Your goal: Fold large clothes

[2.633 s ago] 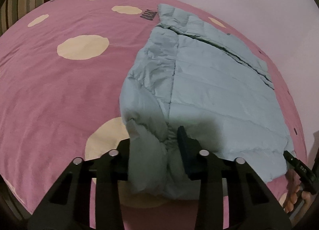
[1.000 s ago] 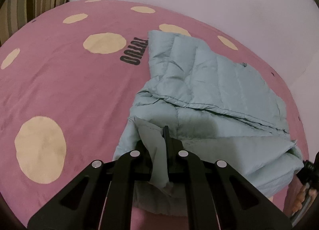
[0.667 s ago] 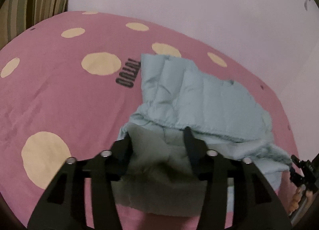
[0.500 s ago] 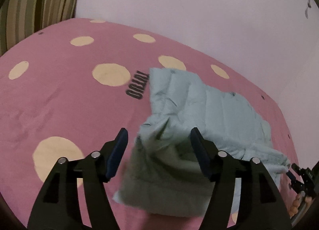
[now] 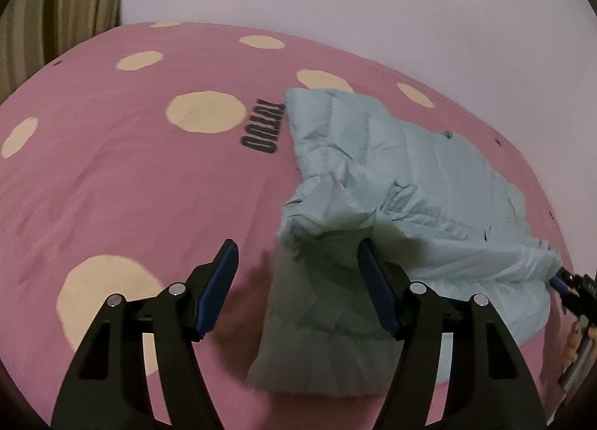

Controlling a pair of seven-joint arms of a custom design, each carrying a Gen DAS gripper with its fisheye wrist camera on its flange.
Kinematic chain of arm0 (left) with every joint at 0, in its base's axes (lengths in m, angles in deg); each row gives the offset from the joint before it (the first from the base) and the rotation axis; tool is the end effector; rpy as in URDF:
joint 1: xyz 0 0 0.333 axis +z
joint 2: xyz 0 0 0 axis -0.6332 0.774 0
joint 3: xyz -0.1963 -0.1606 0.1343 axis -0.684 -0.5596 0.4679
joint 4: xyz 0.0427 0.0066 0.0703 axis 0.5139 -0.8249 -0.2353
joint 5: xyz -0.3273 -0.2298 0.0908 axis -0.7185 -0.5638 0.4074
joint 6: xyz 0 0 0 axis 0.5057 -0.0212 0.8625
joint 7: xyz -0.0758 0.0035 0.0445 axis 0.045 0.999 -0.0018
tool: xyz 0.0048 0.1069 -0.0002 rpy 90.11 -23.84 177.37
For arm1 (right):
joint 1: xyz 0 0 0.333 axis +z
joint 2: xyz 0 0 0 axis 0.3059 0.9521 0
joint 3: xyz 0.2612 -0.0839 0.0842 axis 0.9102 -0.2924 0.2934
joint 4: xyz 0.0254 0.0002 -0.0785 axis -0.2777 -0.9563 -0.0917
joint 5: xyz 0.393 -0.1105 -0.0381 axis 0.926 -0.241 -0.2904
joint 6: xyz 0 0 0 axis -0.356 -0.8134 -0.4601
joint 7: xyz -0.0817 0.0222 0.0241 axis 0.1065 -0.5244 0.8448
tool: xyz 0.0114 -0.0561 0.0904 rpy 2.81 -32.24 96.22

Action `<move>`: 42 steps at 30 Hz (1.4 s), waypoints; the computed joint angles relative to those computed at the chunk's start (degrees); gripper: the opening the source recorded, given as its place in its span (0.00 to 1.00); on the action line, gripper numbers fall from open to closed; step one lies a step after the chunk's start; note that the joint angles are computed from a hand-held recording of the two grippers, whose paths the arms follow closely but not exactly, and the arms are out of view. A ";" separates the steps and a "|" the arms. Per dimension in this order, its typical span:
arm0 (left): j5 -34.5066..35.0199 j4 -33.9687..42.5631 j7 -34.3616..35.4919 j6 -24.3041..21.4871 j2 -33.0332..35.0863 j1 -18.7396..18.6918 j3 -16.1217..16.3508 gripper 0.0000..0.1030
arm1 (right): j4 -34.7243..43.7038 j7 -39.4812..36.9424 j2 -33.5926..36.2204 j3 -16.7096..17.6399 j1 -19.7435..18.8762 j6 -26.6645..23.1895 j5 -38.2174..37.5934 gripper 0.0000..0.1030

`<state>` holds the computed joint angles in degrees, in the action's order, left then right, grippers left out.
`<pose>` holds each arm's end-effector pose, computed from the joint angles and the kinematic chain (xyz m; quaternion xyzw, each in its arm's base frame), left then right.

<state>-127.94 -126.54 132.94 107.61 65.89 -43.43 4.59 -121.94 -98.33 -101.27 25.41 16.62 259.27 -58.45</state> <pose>0.5878 -0.1227 0.3947 -0.5695 0.7424 -0.3368 0.1052 0.3686 0.2431 0.3774 -0.3665 0.8477 -0.1294 0.3610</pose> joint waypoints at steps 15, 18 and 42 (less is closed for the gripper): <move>9.88 11.61 -2.61 -5.73 11.10 2.93 -2.96 0.58 | 6.71 -5.38 12.56 -8.27 1.94 0.53 -8.20 0.52; 9.80 12.54 -0.48 -7.39 11.77 3.49 -3.76 0.30 | 7.82 -5.83 13.46 -9.85 4.12 -1.71 -9.70 0.39; -5.19 1.94 12.33 3.72 -4.84 -3.81 0.80 0.03 | 6.73 1.72 -2.44 -8.54 10.39 -14.38 -19.92 0.06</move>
